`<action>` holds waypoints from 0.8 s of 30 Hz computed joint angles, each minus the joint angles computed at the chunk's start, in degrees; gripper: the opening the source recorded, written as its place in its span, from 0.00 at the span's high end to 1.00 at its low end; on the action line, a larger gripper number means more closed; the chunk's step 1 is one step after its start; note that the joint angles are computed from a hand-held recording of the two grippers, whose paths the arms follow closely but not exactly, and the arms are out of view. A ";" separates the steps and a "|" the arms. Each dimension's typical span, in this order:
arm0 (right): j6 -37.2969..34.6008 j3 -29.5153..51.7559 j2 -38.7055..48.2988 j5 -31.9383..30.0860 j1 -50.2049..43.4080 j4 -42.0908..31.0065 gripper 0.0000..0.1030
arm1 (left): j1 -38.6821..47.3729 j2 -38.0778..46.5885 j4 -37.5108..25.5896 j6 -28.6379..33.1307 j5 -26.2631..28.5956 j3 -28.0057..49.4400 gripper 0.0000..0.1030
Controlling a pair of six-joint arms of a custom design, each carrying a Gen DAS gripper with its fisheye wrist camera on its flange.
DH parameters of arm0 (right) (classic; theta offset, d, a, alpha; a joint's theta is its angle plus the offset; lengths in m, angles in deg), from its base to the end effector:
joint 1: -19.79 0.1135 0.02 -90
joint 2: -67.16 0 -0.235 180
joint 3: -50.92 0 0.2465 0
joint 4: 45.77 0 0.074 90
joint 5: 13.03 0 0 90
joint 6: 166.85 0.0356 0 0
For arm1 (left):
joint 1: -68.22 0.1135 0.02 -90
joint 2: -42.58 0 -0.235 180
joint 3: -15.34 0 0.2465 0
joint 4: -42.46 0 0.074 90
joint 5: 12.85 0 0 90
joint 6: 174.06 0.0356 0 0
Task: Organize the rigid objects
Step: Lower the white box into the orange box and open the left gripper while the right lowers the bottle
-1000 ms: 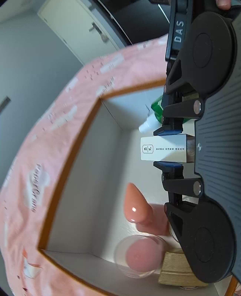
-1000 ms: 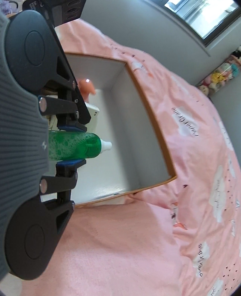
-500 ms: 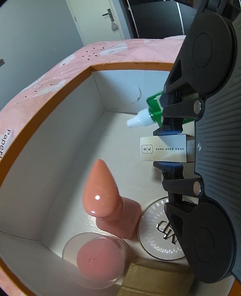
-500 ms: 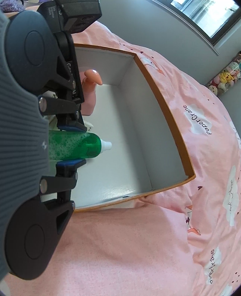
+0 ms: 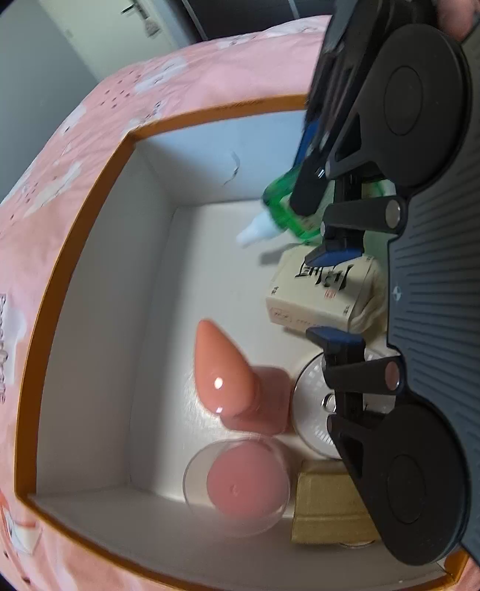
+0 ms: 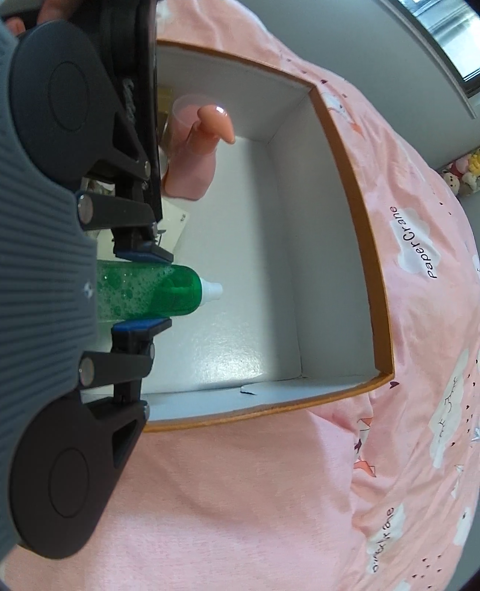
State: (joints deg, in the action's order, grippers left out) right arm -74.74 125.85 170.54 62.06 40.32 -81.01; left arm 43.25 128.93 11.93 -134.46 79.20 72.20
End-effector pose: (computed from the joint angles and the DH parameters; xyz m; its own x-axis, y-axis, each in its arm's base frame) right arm 0.3144 0.1275 0.1275 -0.8553 -0.2823 -0.4344 -0.4145 0.8760 0.2468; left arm 0.2482 -0.1170 0.1318 -0.8381 -0.4592 -0.2946 -0.3258 0.8544 -0.4048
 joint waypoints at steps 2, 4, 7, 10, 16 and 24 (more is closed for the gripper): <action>0.52 -0.29 0.33 1.66 0.88 1.04 0.72 | 0.39 0.87 -0.02 0.57 1.58 0.45 0.73; 0.94 -0.61 0.68 4.14 2.09 2.21 0.72 | 1.26 2.25 0.32 0.20 4.26 0.50 0.77; 0.04 -1.46 0.72 8.88 4.43 4.15 0.72 | 1.80 0.47 3.01 -1.58 5.70 -2.38 0.79; -1.95 -1.82 1.24 12.96 6.20 5.17 0.72 | 0.85 -3.49 2.14 -0.42 1.81 -3.72 0.79; 0.02 0.66 4.31 9.41 4.36 3.40 0.72 | 0.76 -8.68 -1.16 2.55 -2.25 -4.25 0.79; 0.58 9.83 10.80 -0.23 1.73 -7.97 0.71 | 1.21 -11.84 -0.65 1.93 -1.41 -7.29 0.79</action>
